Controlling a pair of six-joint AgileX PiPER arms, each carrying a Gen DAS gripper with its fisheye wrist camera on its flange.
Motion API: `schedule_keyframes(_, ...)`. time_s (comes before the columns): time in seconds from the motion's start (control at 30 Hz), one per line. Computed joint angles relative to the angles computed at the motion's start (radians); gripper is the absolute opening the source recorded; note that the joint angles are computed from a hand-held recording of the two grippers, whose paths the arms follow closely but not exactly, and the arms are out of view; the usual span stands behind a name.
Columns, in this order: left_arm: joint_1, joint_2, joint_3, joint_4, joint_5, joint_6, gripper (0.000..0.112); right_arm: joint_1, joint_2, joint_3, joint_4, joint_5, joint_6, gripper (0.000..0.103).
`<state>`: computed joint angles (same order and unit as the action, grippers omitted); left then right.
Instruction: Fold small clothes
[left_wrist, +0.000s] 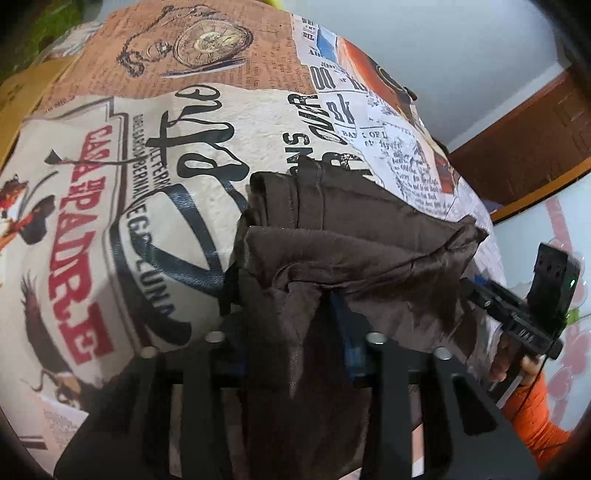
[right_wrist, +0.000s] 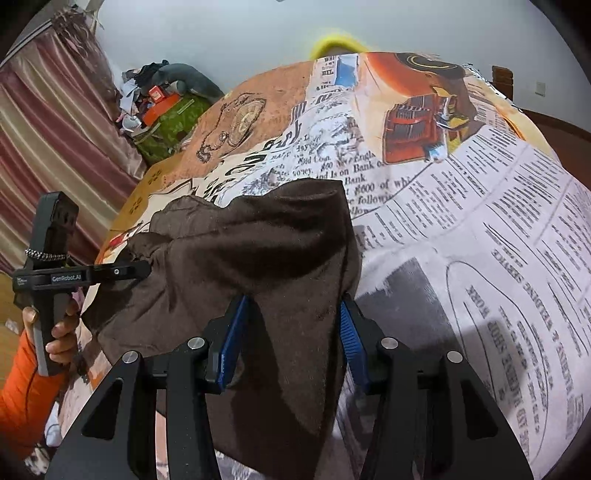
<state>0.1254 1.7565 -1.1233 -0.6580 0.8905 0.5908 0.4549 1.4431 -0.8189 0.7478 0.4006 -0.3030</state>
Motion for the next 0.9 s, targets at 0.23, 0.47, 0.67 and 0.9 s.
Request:
schedule_keyframes(0.23, 0.024, -0.018, 0.021, -0.04, 0.001, -0.003, 0.007, 0.023, 0.012, -0.017, -0.086, -0.008, 0.069, 0.009)
schedule_keyframes(0.47, 0.035, -0.161, 0.068, -0.013, -0.019, -0.004, 0.006, 0.073, -0.054, -0.04, -0.279, -0.011, 0.254, 0.007)
schedule_keyframes(0.67, 0.067, -0.313, 0.089, 0.031, -0.031, -0.003, 0.006, 0.152, -0.089, -0.123, -0.458, 0.027, 0.427, 0.007)
schedule_keyframes(0.9, 0.308, -0.418, 0.046, -0.026, 0.099, 0.125, 0.006, 0.289, -0.044, -0.289, -0.689, 0.061, 0.663, 0.007)
